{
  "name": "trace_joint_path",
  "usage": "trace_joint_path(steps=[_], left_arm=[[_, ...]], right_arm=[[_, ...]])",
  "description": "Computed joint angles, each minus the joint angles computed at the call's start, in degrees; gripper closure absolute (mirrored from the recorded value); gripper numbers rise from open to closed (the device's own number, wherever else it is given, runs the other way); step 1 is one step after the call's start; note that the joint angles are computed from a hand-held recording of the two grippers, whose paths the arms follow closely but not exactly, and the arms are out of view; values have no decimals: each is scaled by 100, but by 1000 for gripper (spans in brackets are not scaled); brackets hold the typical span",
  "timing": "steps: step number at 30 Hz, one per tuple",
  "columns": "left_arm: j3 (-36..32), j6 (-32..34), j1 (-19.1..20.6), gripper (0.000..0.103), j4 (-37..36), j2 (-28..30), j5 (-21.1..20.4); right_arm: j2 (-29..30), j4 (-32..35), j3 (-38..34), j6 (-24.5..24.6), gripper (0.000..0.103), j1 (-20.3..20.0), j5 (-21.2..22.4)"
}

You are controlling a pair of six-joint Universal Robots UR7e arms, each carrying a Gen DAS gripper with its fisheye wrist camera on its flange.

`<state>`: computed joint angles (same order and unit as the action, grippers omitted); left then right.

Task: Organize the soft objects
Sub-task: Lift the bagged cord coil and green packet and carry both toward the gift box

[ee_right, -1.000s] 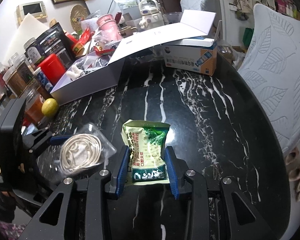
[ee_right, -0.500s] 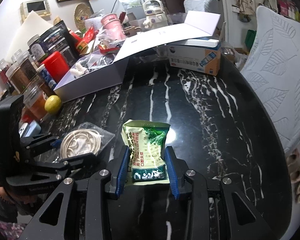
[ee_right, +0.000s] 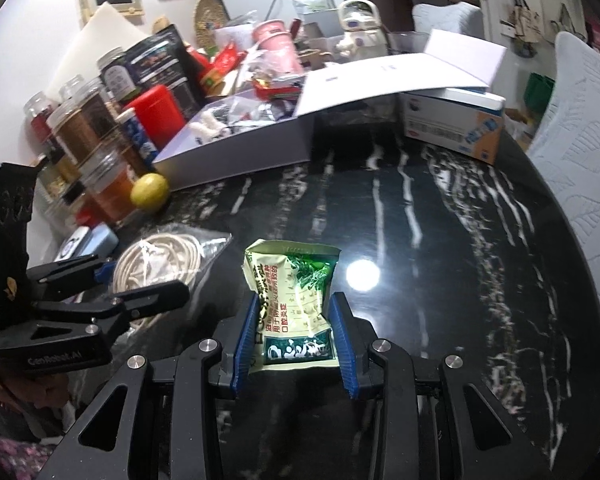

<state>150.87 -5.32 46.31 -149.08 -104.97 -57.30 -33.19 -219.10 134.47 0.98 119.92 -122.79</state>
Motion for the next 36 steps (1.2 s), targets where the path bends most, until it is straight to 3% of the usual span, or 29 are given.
trace_joint_path(steps=[10,18,27,31,36], left_arm=[[-5,-213,-322,52,476,-998,527],[-92,-100,-547,52,474,-1322,695],[-439,619,-313,52,-446,-880,552],[-725,895,-43,52,-814,-572,163],[-996,1270,152,52,-1342,-196,30]], right_arm=[[143,176,-403,-257,68,356,270],[109,412,-684,-341,68,609,336],[-50,574,-1045,-535,68,806,192],[-146,652,-1235,-683,68,792,294],[-202,779,-1525,-951,68,760,292]])
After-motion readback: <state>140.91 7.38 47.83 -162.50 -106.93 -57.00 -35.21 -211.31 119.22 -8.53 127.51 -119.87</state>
